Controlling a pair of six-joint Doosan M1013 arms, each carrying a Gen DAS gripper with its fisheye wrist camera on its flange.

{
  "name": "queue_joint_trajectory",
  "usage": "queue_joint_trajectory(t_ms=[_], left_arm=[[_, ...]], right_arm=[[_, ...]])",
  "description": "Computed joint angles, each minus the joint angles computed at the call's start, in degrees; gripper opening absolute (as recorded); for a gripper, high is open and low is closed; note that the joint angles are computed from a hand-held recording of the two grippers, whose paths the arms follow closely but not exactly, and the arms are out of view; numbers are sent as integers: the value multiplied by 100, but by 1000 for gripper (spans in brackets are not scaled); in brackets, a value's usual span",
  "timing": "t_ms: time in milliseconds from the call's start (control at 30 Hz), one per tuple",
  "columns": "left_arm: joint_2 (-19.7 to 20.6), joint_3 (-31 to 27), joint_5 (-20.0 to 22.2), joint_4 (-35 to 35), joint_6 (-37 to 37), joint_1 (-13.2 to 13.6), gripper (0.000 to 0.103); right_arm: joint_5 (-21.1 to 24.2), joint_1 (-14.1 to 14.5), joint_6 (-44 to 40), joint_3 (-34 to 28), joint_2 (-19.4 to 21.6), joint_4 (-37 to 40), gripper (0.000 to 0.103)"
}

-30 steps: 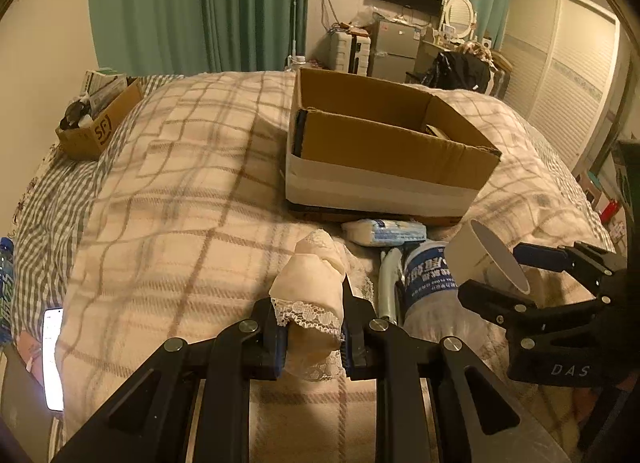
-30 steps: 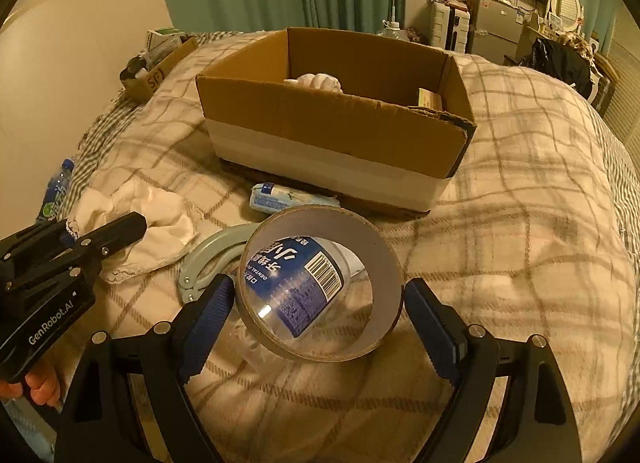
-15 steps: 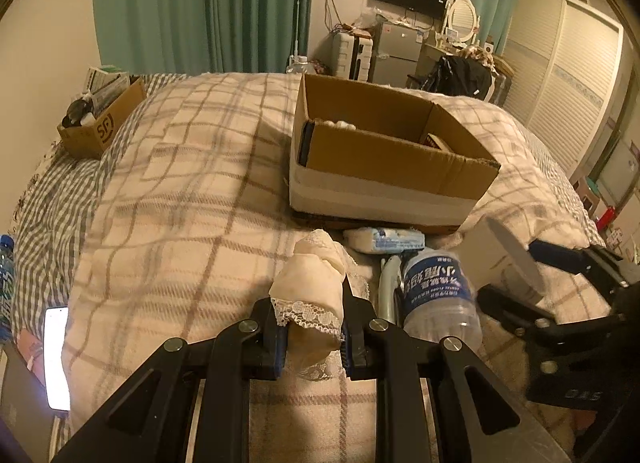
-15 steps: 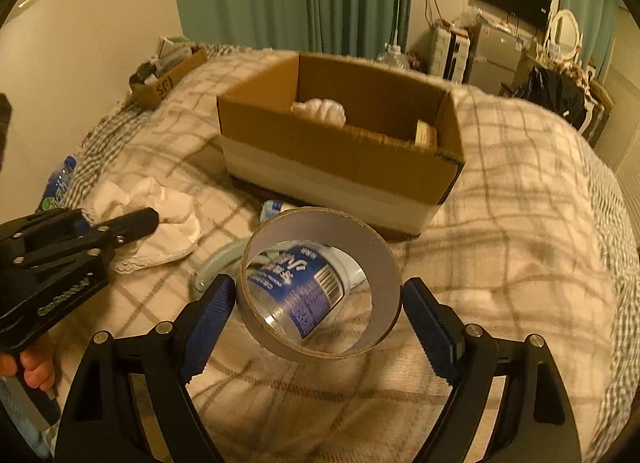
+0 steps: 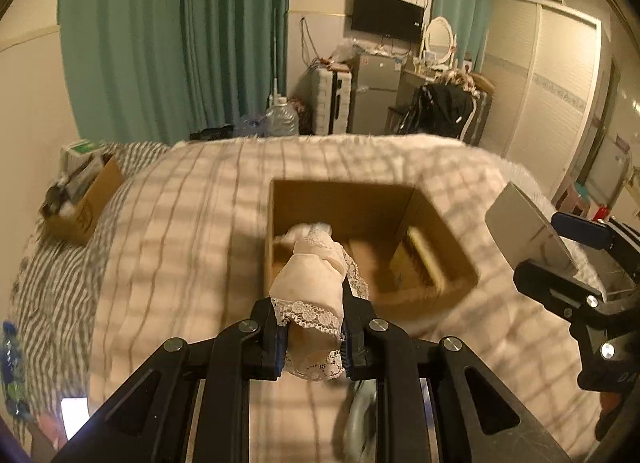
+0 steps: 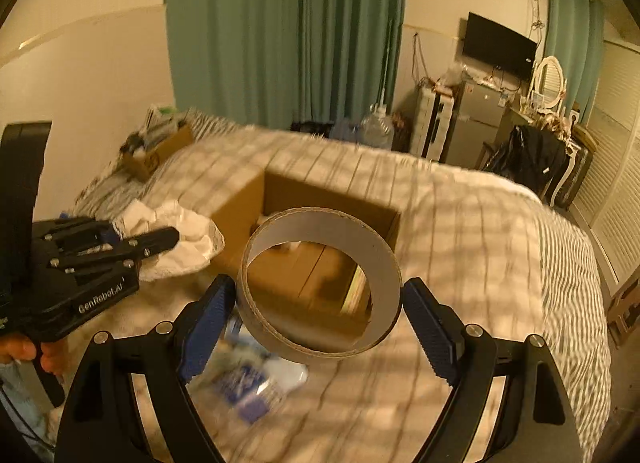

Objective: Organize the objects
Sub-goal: 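Carry the lace cloth and tape roll into the cardboard box and release both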

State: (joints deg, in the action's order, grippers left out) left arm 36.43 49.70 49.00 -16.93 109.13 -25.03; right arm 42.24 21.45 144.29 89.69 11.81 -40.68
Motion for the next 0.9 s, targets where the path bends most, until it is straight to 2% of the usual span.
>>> queue_joint_trajectory(t_ms=[133, 300, 600, 767, 833, 900], left_arm=[[354, -653, 123, 143, -256, -70, 20], [698, -1125, 314, 129, -367, -116, 20], [1059, -1419, 541, 152, -112, -186, 20], [1260, -1693, 841, -28, -139, -136, 23], [1285, -1736, 904, -74, -104, -127, 34], [1224, -1630, 820, -129, -76, -119, 66]], right_arm=[[-228, -281, -188, -270, 71, 267, 85], [-21, -417, -447, -642, 333, 220, 85], [-4, -672, -810, -1007, 840, 685, 85], [-84, -737, -602, -1029, 1002, 725, 87], [-247, -747, -364, -956, 999, 604, 87], [-400, -768, -258, -881, 960, 614, 90]])
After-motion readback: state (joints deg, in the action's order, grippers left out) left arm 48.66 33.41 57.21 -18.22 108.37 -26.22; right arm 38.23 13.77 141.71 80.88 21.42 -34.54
